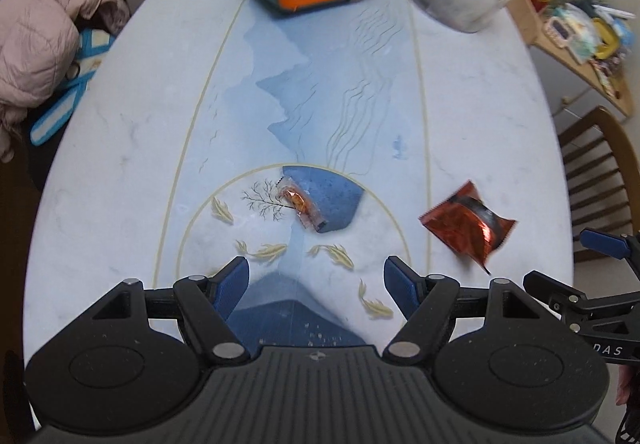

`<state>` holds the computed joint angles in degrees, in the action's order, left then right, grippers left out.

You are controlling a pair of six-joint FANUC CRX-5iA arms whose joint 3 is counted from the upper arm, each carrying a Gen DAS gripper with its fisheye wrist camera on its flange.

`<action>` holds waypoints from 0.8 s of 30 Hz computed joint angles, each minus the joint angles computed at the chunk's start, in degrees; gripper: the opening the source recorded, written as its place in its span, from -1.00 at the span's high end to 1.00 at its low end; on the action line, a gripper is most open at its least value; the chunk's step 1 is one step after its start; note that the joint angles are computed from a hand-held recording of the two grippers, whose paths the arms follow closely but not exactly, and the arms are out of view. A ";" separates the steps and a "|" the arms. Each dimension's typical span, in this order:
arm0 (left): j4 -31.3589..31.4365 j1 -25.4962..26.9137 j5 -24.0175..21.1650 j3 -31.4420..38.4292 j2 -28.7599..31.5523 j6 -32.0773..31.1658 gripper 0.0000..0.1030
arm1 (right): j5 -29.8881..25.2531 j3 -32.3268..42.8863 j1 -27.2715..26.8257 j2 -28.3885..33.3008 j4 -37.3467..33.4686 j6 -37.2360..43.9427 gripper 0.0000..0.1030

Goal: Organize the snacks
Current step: 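Move both grippers out of the box toward the red bag and orange candy, then grasp the small orange candy with left gripper while right grasps red foil bag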

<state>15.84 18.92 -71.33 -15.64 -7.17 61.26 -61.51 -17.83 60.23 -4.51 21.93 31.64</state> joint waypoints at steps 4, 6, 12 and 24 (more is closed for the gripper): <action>-1.85 -2.44 2.29 1.17 3.63 3.90 -0.44 | 1.96 0.58 -3.31 3.15 -1.76 4.37 -0.84; -2.43 -3.20 3.12 1.83 5.53 5.64 -0.44 | 2.72 0.93 -4.56 4.81 -2.18 6.32 -0.83; -3.79 -4.84 5.32 3.26 10.67 9.84 -0.44 | 4.62 2.47 -7.36 8.72 -5.03 11.58 -0.81; -5.09 -6.40 10.49 1.75 14.67 13.12 -0.18 | 6.39 3.72 -9.06 13.13 -7.27 17.67 -0.72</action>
<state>10.75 12.52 -60.84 -13.89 7.50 74.38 -55.12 -14.11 51.17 8.62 14.66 49.31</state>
